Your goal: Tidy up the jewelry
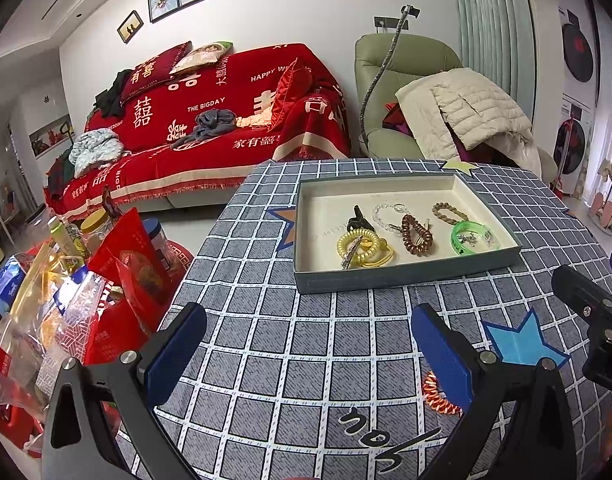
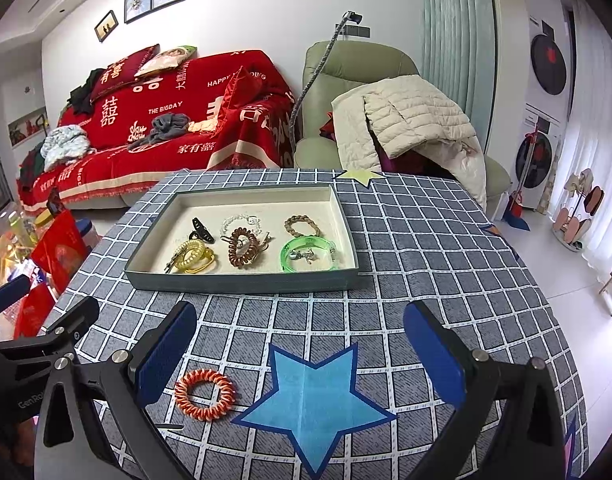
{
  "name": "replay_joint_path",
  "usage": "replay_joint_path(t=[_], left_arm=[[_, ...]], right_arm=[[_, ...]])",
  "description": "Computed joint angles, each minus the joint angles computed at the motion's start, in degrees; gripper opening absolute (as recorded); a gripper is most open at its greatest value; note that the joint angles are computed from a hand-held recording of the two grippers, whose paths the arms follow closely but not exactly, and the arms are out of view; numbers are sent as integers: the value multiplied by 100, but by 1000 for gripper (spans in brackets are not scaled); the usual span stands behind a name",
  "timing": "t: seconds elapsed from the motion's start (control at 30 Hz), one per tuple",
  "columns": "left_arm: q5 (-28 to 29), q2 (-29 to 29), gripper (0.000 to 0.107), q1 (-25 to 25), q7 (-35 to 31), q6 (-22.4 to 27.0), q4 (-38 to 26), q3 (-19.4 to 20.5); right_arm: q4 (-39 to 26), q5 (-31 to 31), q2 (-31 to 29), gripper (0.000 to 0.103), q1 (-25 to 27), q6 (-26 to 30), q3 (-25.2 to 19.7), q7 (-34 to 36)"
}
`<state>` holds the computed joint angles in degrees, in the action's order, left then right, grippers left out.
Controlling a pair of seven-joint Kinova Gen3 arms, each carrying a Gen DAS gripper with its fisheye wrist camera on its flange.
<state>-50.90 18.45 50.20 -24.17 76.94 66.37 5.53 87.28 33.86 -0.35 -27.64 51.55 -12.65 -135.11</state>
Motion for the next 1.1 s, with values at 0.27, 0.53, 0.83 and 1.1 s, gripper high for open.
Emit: replay_joint_path(t=[0.27, 0.53, 0.83, 1.1], left_arm=[[14, 6, 103, 4, -3, -2, -3, -3], [19, 1, 103, 1, -5, -8, 1, -3], [70, -24, 103, -26, -37, -48, 43, 11], [74, -31, 103, -24, -15, -50, 61, 22]], right_arm=[[-3, -12, -1, 103, 0, -4, 3, 14], [-11, -15, 7, 103, -6, -10, 8, 6], [-19, -8, 14, 103, -12, 5, 4, -6], [-21, -14, 8, 103, -13, 8, 7, 1]])
